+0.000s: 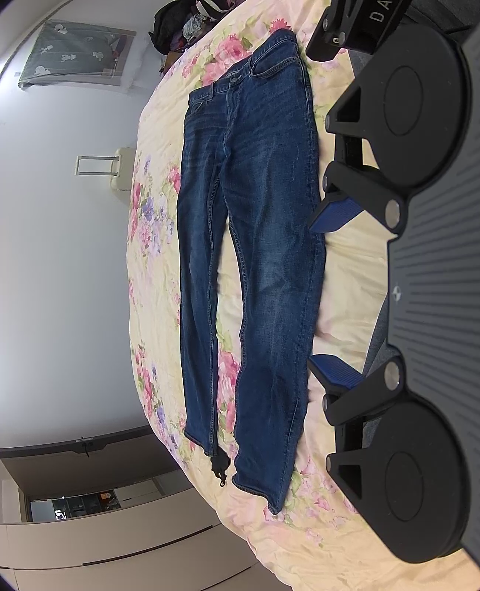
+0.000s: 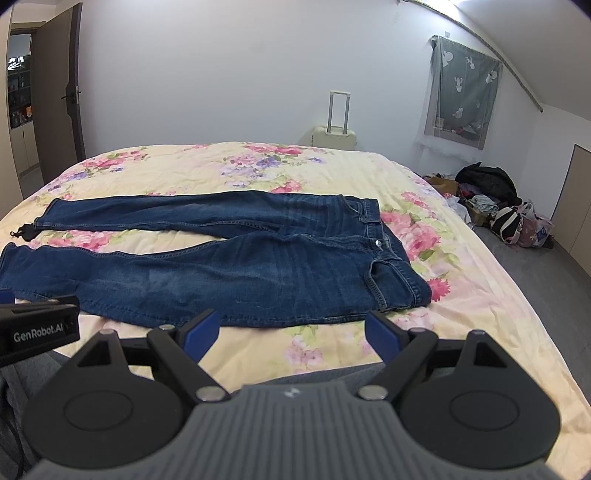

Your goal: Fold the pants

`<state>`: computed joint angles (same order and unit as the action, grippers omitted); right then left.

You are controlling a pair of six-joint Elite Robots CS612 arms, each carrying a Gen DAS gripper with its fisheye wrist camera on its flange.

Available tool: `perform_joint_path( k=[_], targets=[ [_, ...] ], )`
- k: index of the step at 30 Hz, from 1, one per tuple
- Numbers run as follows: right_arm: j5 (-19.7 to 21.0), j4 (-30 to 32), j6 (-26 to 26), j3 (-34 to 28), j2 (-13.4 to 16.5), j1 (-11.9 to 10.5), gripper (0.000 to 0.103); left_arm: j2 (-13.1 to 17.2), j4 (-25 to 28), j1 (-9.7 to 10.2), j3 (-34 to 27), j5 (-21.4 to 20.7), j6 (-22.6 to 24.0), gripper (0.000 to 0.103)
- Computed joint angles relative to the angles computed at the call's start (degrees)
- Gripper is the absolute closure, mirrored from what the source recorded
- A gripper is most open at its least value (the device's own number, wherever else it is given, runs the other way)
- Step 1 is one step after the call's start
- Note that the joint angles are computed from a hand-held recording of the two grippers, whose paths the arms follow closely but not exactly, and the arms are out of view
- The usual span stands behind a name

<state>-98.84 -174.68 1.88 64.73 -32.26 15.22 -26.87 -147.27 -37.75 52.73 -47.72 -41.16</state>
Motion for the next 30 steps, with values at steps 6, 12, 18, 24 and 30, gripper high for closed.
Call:
perform_joint_path(
  k=[6,12,18,24,30],
  targets=[
    [-0.02,0.13,-0.06,-0.1,-0.01,-0.02,0.021,-0.2,-0.37,-0.06,0.3,0.25,-0.01,0.014],
    [-0.14,-0.07,-0.15,0.08,-0.1,0.01,0.021,-0.24,-0.45,-0.07,0.36,0.27,0.01,0.014],
    [-0.1,-0.06,-0.16,0.1,-0.11,0.02,0.021,-0.24,-0.42,-0.08,0.36,0.29,-0.02,0.014],
    [-0.2,-0.17,-0.2,0.31,-0.29,0.01,0.021,-0.32,-0.21,-0.09,0.42,0.1,-0.14,0.014],
    [-0.28,0.24,-0.55,0.07,-0.24,0.01,0.021,-0.35,0.38,0.24,0.19,-0.97,-0.09,0.014]
  ],
)
